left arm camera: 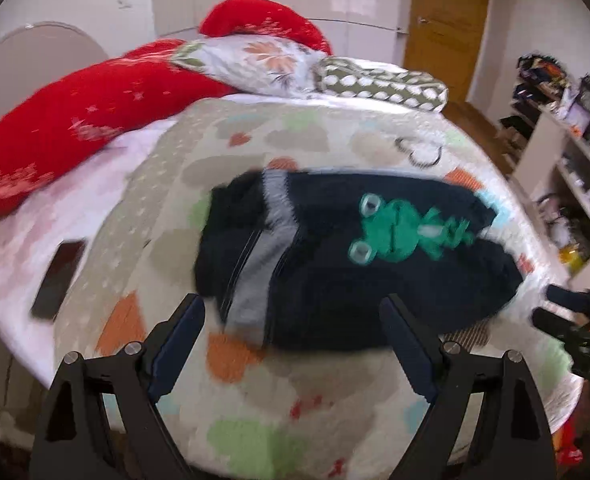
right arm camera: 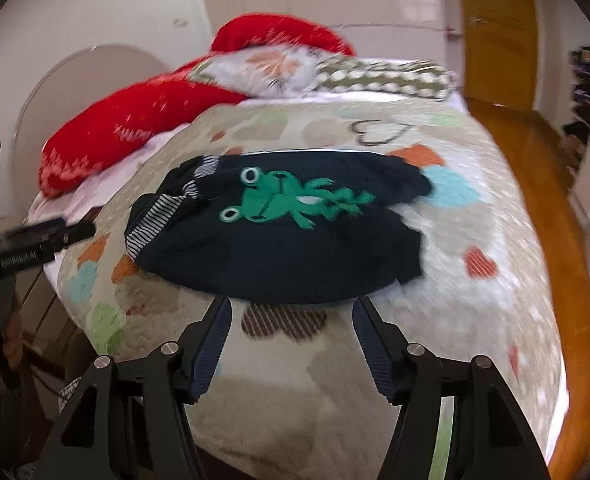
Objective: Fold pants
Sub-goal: 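Grip the pants edge with both tools and flip the pants back over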
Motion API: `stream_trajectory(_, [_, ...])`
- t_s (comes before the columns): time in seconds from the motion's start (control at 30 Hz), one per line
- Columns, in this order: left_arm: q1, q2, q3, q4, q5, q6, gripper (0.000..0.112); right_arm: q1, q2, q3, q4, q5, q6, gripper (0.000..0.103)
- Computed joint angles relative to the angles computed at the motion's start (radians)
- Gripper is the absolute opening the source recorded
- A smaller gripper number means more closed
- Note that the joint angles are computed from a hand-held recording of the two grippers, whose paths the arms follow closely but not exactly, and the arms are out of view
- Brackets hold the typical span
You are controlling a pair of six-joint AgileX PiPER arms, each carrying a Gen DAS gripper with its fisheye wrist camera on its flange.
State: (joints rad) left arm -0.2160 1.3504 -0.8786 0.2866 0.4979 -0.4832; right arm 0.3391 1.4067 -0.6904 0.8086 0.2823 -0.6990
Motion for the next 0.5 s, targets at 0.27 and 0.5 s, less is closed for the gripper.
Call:
stream_trajectory(0.27, [0.162, 0.487, -0.597, -0.418, 0.197, 0.569, 0.088, -0.074, 0.487, -0.729, -0.466, 0.345, 0.367, 0.067])
stream_trajectory(0.5, [0.191, 0.897, -1.144, -0.436, 0.44, 0.556, 0.088, -0.078, 0.928, -1.429, -0.646, 0.682, 0.542, 0.067])
